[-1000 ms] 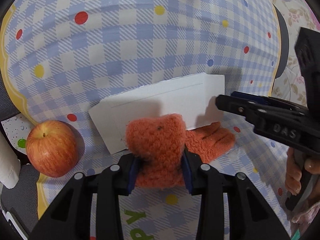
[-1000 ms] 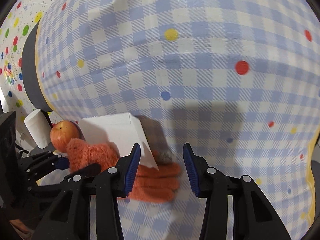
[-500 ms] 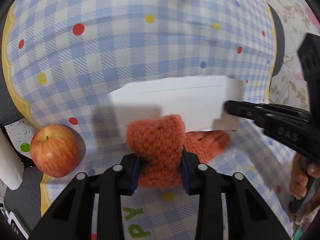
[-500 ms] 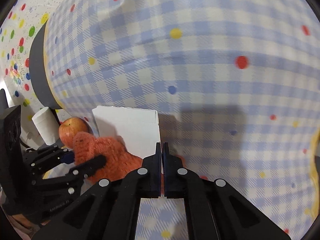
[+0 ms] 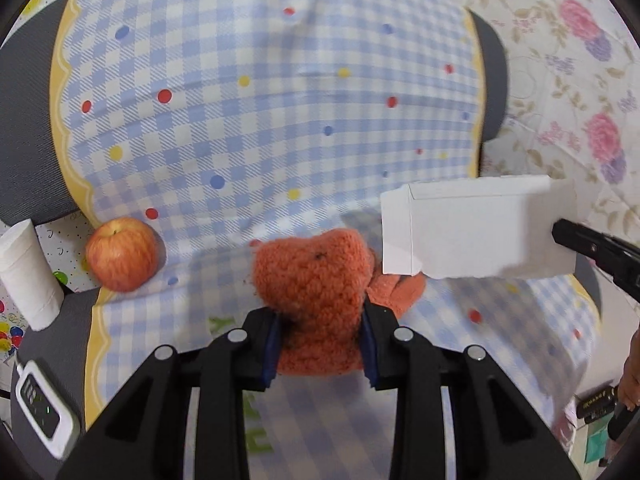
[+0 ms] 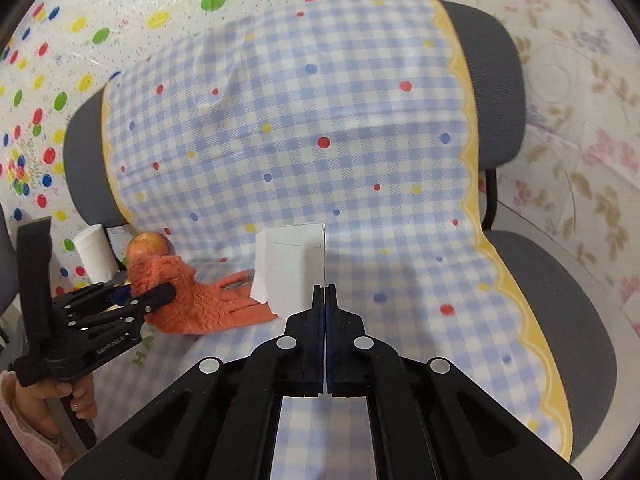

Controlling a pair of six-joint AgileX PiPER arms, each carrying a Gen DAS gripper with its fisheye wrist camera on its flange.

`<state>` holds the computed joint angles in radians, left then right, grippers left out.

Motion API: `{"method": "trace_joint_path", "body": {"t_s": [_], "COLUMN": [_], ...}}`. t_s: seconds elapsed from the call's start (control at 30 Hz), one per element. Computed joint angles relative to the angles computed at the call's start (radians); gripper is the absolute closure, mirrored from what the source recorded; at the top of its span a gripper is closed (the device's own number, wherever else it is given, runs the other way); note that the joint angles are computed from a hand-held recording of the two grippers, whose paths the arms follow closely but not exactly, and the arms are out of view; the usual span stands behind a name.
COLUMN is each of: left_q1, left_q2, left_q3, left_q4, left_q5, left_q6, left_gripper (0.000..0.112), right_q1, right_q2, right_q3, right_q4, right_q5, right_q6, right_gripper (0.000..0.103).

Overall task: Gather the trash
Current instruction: 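Carry the orange cloth and white box over the bin and release both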

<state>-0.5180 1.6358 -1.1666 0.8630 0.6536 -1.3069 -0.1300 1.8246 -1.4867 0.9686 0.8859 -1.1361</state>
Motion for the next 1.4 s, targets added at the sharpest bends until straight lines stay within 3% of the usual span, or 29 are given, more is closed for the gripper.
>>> {"method": "trace_joint_path", "body": {"t_s": [0.13, 0.27, 0.4, 0.53, 0.77, 0.9, 0.97, 1.1, 1.4], "left_q1": [-0.085, -0.155, -0.230, -0.324, -0.476, -0.515, -0.535, -0.586, -0.643], "left_q2": [-0.043, -0.090, -0.141, -0.141, -0.021, 0.054, 0.098, 0.179, 0.306], "left_q3": [0.044, 0.065, 0.075, 0.046, -0.101, -0.174, -0.210, -0.284, -0.367], "left_q4": [0.041, 0.077, 0.110, 0.127, 0.124, 0.099, 0.088, 0.087, 0.135], "left_q5": [0.036, 0.108, 0.184, 0.206, 0.147, 0.055, 0.003, -0.019, -0.014], "left_q6": [-0.068, -0.124, -0.165, -0.180, -0.116, -0.083, -0.067, -0.037, -0.064], "left_gripper": [0.084, 0.084, 0.085, 0.086, 0.087, 0.087, 0.087, 0.087, 0.087], "right_q1": [-0.111, -0.205, -0.299, -0.410, -0.626, -0.738, -0.781, -0.859, -0.954], "right_q2": [-0.095, -0.205, -0.252, -0.286, -0.355, -0.367, -0.367, -0.392, -0.428], "right_q3": [0.118, 0.218, 0.249, 0.272, 0.326, 0.341, 0.343, 0.388, 0.534], "right_q4": [0.088, 0.136, 0.143, 0.140, 0.151, 0.135, 0.118, 0.097, 0.103], "right_q5": [0.071, 0.060, 0.086, 0.162, 0.281, 0.304, 0.301, 0.235, 0.037], "right_q6": [-0.084, -0.145, -0.176, -0.201, -0.285, -0.320, -0.329, -0.393, -0.597], "right_gripper": [0.102, 0.102, 0.102, 0.102, 0.102, 0.102, 0.102, 0.102, 0.102]}}
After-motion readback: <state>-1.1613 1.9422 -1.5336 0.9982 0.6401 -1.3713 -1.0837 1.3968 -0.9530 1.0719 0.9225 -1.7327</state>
